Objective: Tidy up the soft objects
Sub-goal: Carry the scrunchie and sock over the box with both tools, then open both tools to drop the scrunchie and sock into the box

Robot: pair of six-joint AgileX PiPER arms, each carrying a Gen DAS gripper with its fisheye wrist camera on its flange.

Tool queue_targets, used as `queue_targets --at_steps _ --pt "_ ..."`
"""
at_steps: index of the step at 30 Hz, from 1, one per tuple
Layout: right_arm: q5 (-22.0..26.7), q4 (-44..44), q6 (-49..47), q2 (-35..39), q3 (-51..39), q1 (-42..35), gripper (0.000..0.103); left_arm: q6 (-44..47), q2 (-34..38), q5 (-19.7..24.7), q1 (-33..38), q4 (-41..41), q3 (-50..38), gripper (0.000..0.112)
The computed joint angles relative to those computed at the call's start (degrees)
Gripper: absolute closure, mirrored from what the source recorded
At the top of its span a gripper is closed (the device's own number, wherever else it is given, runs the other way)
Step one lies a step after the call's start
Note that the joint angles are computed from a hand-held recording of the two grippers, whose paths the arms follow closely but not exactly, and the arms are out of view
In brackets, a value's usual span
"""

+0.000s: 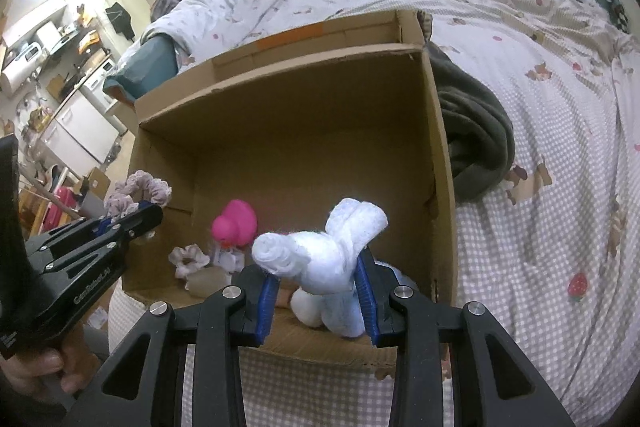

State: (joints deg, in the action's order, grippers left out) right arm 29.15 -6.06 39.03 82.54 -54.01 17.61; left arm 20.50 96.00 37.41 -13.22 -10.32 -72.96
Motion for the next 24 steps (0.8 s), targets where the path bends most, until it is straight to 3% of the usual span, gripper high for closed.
queue_targets --at_steps 11,15,19,24 --pt "-1.2 0.7 0.1 1.4 -0.1 -0.2 0.065 5.4 -0.8 -1.1 -0.6 -3.2 2.2 0.099" --pt "-2.2 2.0 0.3 1.0 0.8 -1.0 0.063 4.3 -1.6 -2.2 -1.1 -2.0 3.5 0.075" --pt "-3.8 3.3 0.0 -0.1 1.7 -2.0 0.041 3.0 -3.5 -4.3 -1.5 -1.0 5.0 0.044" --pt "-5.9 6.1 -1.0 -2.1 3.6 -3.7 0.024 5.3 -5.0 -2.9 -0.1 -3.9 4.7 0.044"
